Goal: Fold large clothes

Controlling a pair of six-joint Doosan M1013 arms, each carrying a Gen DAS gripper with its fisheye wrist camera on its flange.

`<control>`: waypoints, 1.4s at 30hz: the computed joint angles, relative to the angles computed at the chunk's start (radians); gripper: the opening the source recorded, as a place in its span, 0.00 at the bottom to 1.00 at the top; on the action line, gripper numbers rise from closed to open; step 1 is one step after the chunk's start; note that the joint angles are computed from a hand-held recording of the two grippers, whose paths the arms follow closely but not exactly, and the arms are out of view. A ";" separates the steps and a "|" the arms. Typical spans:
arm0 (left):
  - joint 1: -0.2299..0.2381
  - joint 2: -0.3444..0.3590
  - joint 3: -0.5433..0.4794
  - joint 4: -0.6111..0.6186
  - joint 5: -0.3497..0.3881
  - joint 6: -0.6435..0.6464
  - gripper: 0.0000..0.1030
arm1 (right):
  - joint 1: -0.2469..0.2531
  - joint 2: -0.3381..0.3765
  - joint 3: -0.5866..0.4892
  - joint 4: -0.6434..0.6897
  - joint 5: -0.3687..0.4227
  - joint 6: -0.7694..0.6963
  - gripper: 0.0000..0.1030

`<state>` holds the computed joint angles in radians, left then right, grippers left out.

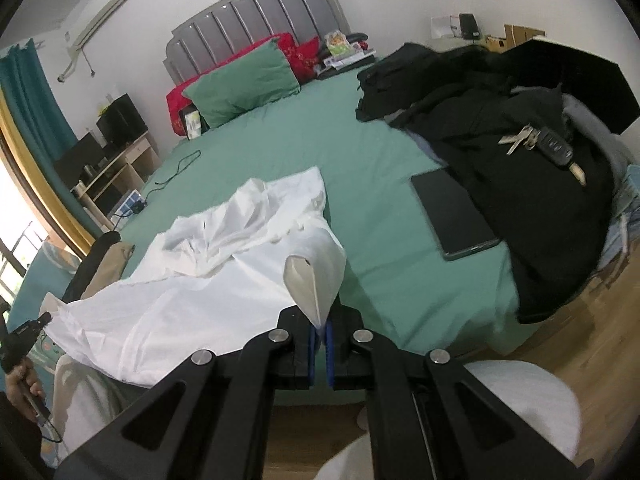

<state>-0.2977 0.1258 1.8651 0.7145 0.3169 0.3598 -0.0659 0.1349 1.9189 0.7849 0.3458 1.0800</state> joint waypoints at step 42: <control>0.050 0.549 -0.707 -0.301 0.324 0.310 0.02 | 0.017 0.505 -0.621 -0.345 0.090 0.436 0.06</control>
